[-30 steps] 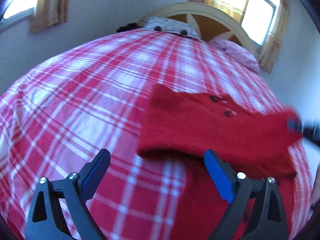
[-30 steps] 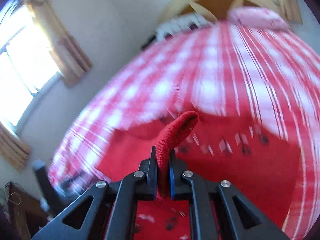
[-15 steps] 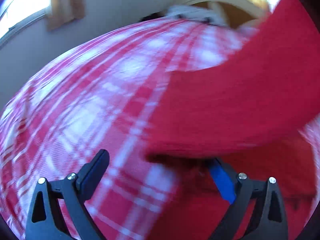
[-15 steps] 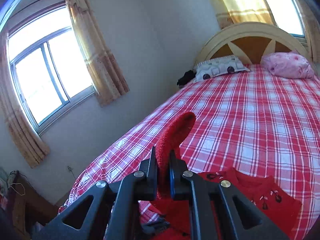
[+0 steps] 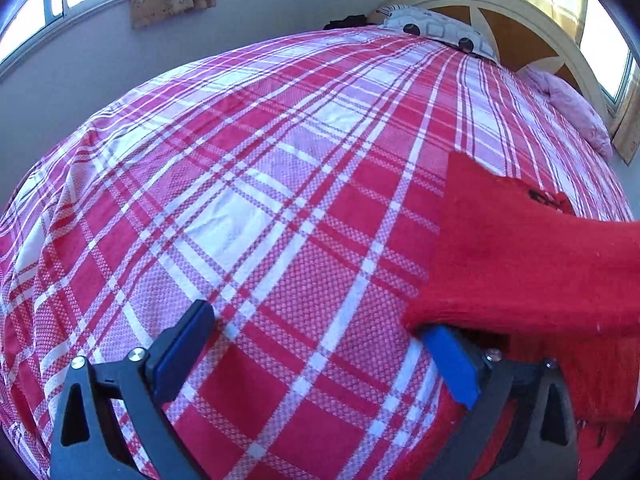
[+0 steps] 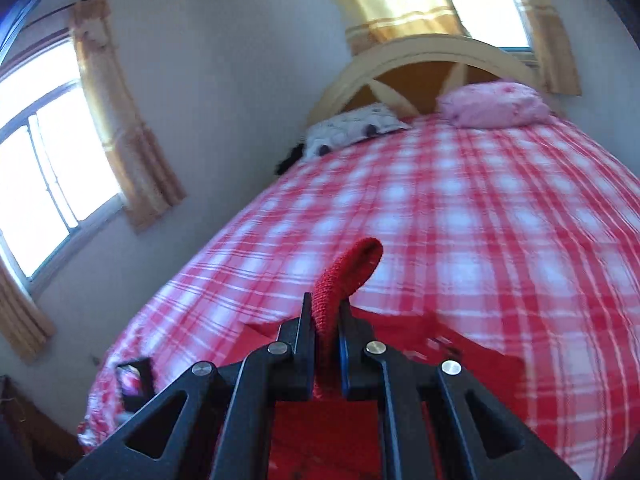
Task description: Fold small clothes
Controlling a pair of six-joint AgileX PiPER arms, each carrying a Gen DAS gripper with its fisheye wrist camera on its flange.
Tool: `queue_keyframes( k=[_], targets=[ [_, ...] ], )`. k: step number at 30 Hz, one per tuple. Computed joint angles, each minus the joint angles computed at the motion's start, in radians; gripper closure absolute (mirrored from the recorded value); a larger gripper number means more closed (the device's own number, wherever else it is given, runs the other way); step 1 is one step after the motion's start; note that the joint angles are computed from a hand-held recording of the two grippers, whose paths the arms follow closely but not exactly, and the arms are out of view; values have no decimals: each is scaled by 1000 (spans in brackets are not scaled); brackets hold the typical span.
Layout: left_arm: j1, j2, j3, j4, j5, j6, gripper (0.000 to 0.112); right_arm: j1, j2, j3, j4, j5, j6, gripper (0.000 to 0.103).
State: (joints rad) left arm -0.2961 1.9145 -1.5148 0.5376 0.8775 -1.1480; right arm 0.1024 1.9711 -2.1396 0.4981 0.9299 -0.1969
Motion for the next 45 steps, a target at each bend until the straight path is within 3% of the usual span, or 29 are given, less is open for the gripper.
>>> queue_keyframes(
  k=[5, 8, 10, 13, 17, 18, 23, 27, 31, 34, 36, 37, 39, 41, 42, 45],
  targets=[
    [-37, 17, -23, 34, 43, 3, 9, -54, -72, 319, -52, -140, -44, 95],
    [-64, 33, -43, 87, 82, -10, 9, -51, -73, 459, -183, -236, 1, 95],
    [-65, 43, -56, 92, 97, -9, 9, -59, -32, 487, -215, -236, 22, 95],
    [-53, 61, -80, 72, 134, 5, 9, -111, -43, 579, -29, -304, -134, 93],
    [-51, 20, -34, 94, 130, -26, 10, -187, -67, 578, 166, -207, -229, 79],
    [-62, -5, -7, 130, 135, -58, 11, -199, -100, 610, 194, -222, -246, 79],
    [-111, -102, 44, 240, 114, -93, 11, -137, -283, 757, -5, -482, -65, 78],
    [-178, -63, -75, 303, 109, -11, 11, -57, -246, 682, -69, -417, -103, 78],
    [-174, 66, -263, 178, 85, 108, 12, -27, -139, 584, -78, -351, -87, 78],
    [-153, 211, -443, 63, 151, 214, 15, -28, -24, 488, -85, -259, -52, 78],
    [-129, 274, -488, 32, 210, 241, 19, -17, 8, 497, -97, -271, -53, 78],
    [-122, 282, -476, 34, 214, 223, 17, -7, 4, 505, -111, -292, -49, 78],
    [-71, 217, -346, -5, 109, 173, 9, -10, 16, 482, -69, -278, -76, 78],
    [-38, 174, -281, -27, 60, 163, 9, -5, 27, 470, -67, -275, -76, 78],
    [-24, 152, -253, 5, 66, 134, 9, 1, 28, 464, -78, -274, -72, 78],
    [-32, 137, -232, 162, 197, -2, 12, 3, -3, 501, -16, -315, -126, 78]
  ],
)
